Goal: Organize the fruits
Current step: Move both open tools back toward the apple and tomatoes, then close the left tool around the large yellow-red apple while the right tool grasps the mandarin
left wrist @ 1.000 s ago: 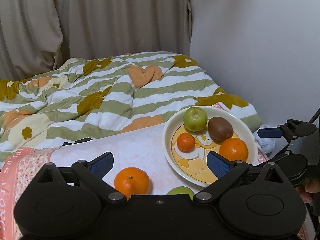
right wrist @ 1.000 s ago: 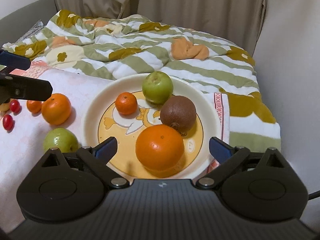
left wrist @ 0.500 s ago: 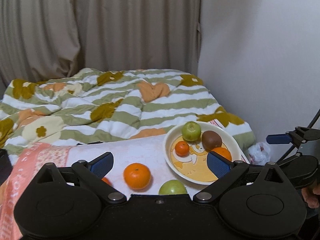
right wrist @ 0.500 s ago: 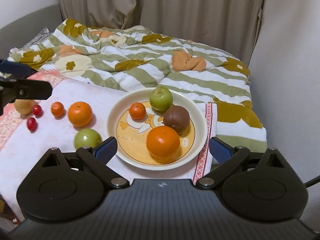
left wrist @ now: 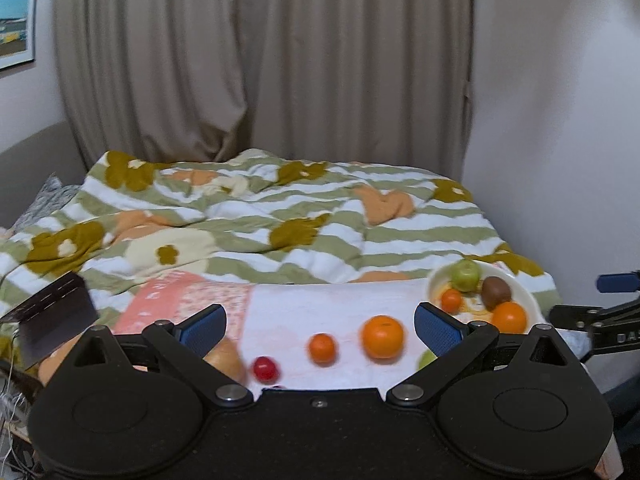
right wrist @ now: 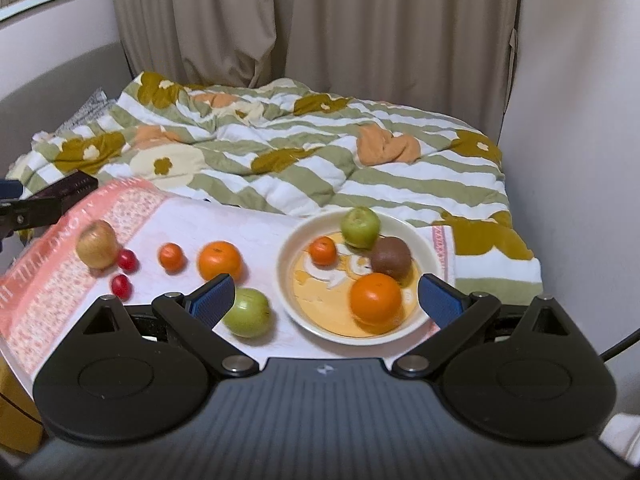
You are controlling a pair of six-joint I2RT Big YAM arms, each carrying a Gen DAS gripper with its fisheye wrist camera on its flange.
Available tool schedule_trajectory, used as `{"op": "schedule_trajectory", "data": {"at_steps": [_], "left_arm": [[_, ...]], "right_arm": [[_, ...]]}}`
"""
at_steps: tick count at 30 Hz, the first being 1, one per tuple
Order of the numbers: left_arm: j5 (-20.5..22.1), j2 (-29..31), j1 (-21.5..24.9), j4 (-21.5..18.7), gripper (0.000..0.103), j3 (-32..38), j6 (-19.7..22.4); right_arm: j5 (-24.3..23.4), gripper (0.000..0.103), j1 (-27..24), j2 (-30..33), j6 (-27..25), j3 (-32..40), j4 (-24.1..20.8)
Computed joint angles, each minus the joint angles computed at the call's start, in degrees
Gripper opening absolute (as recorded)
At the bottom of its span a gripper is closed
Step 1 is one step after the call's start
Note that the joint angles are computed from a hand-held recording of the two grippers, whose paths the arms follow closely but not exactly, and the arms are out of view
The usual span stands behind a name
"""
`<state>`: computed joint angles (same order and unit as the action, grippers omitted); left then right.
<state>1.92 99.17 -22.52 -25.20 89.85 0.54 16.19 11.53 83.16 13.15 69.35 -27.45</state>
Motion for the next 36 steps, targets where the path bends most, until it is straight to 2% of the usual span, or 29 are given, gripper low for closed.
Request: {"op": "schedule_trajectory", "data": {"at_steps": [4, 10, 16, 27, 32, 36], "left_arm": [[3.3, -0.3, 3.6, -0.3, 0.102, -0.3, 1.3], [7.5, 0.6, 8.2, -1.0, 0.103, 0.4, 6.3], [11.6, 3.6, 11.8, -2.7, 0.103, 3.0, 11.5], [15.9, 12.9, 14.3, -7.4, 0.103, 10.2, 23.8], [17.1, 17.4, 14.0, -10.1, 0.103, 14.1, 26.4], [17.4, 20.7, 13.4, -10.8, 0.103, 16.9, 26.8]], "right_arm": [[4.2, 0.103, 3.7, 1.2, 3.1, 2.2, -2.0], [9.8, 0.103, 9.2, 4.9, 9.9, 6.7, -5.1], [12.5, 0.103, 12.5, 9.5, 14.5, 10.7, -5.5], [13.1, 0.103, 13.9, 20.8, 17.1, 18.2, -3.9], [10.8, 0.103, 13.2, 25.5, 17.2, 20.8, -3.1], [8.5, 0.103, 12.4, 28.8, 16.3, 22.8, -2.4]]}}
